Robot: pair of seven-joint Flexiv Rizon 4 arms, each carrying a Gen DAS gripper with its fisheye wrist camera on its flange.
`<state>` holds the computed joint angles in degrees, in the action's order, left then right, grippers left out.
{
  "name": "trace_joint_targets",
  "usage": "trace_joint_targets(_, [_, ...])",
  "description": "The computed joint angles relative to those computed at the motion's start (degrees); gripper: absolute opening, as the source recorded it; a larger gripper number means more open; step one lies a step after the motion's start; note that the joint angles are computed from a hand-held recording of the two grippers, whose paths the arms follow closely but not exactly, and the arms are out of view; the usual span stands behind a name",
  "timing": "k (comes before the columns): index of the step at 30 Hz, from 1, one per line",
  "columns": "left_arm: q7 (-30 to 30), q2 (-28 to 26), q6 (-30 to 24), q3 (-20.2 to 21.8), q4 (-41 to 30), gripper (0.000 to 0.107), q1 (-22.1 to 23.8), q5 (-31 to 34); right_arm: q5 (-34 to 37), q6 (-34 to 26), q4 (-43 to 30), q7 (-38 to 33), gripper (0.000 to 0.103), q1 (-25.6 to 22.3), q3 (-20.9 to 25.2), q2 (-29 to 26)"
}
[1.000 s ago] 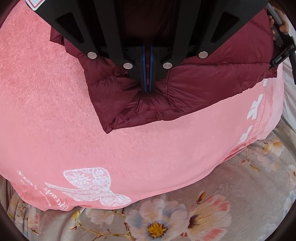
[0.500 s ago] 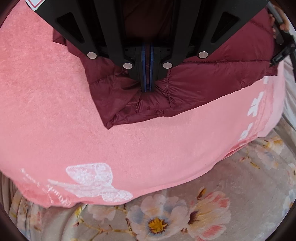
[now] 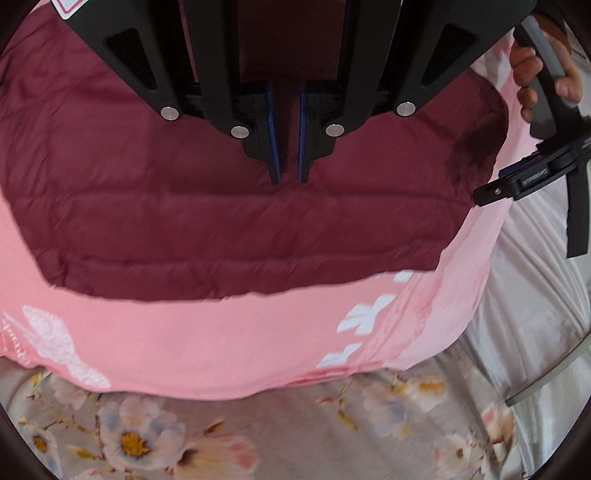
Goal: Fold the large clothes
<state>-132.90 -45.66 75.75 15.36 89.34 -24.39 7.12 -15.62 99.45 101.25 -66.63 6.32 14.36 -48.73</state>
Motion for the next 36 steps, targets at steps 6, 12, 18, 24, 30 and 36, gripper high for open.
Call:
trace_joint_targets(6, [0.1, 2.3, 5.2, -4.3, 9.7, 0.098, 5.0, -2.5, 1.2, 1.8, 0.7, 1.1, 0.01, 1.4, -0.7, -1.6])
trace_joint_targets(12, [3.8, 0.9, 11.2, -7.1, 12.2, 0.098, 6.2, -7.8, 1.3, 5.7, 1.4, 1.9, 0.006, 3.1, -3.0, -2.8])
trace_joint_targets(18, [4.0, -0.9, 8.6, -1.9, 8.8, 0.085, 0.0, -10.3, 0.2, 7.6, 4.4, 4.5, 0.005, 0.4, -0.4, -1.5])
trace_joint_targets(24, [5.2, 0.1, 6.9, 0.1, 7.2, 0.038, -3.1, -9.2, -0.8, 11.7, 15.7, 3.6, 0.007, 1.0, -1.6, 5.7])
trace_joint_targets(30, [7.8, 4.3, 11.6, -2.6, 8.9, 0.016, -2.8, -7.8, -2.0, 12.5, 18.3, 4.2, 0.002, 1.0, -2.0, 5.9])
trace_joint_targets(36, [11.2, 7.0, 12.8, -3.7, 6.1, 0.014, -5.6, -5.7, -6.3, 14.5, 17.2, 7.1, 0.0, -5.1, 2.6, 2.2])
